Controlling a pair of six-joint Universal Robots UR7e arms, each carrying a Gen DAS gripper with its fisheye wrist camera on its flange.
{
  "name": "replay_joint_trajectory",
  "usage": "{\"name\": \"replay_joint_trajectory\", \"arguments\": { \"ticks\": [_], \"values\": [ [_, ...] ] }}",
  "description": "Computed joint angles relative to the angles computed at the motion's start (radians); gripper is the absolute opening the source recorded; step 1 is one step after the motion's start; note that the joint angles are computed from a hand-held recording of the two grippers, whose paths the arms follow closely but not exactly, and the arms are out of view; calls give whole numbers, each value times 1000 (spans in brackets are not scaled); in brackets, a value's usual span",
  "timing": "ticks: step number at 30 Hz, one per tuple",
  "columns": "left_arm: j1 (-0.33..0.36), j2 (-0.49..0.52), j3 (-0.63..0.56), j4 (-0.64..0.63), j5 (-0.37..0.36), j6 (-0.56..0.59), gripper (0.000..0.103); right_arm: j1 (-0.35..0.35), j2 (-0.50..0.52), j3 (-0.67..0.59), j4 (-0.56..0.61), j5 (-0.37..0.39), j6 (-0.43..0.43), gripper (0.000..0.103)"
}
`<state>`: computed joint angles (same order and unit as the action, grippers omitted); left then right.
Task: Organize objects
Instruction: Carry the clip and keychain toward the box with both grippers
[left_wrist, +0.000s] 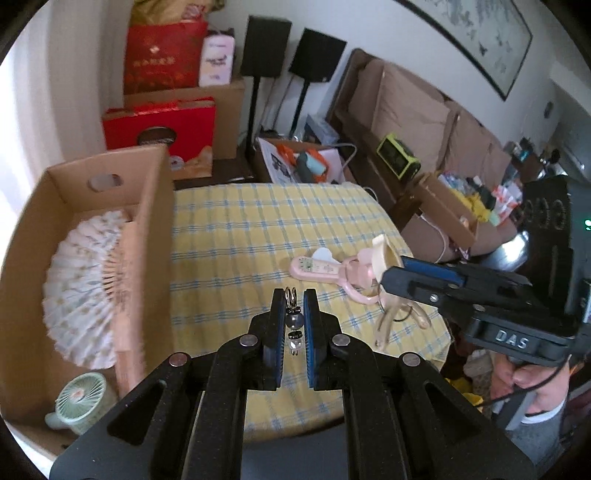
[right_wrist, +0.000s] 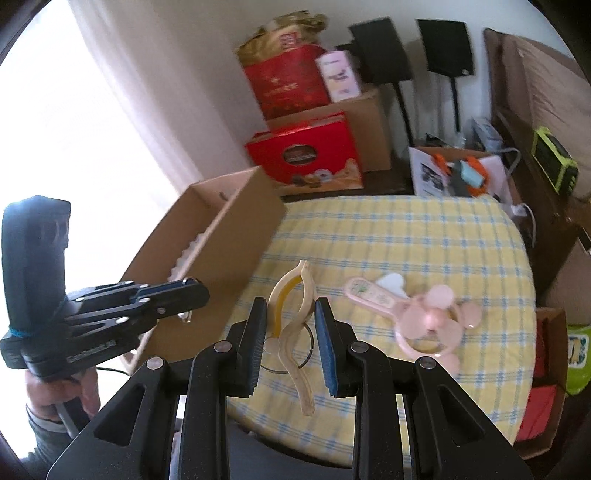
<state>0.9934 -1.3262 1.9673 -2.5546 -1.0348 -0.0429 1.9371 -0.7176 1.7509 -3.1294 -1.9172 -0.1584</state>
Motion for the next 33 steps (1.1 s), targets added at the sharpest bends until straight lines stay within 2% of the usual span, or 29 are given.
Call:
{"name": "replay_joint_trajectory", "arguments": {
  "ticks": [6, 12, 16, 23, 29, 32, 33],
  "values": [
    [7, -104, 47, 22, 73, -12, 8, 44, 53, -75, 64, 15, -14, 26],
    [64, -208, 64, 69, 136, -28, 8, 82, 125, -172, 144, 64, -25, 26],
    [120, -254, 63, 99, 155, -42, 8, 106, 187, -253, 209, 91, -34, 26],
    [222, -267, 50, 96, 158, -38, 8, 134, 298, -389, 323, 127, -36, 26],
    [277, -248, 42, 80, 178, -30, 8, 152, 374, -488, 400, 148, -24, 26],
    [294, -242, 47, 43, 202, -27, 16, 158, 407, -535, 432, 155, -16, 26],
    [298, -239, 49, 32, 213, -27, 22, 159, 420, -556, 446, 157, -13, 26]
  ]
}}
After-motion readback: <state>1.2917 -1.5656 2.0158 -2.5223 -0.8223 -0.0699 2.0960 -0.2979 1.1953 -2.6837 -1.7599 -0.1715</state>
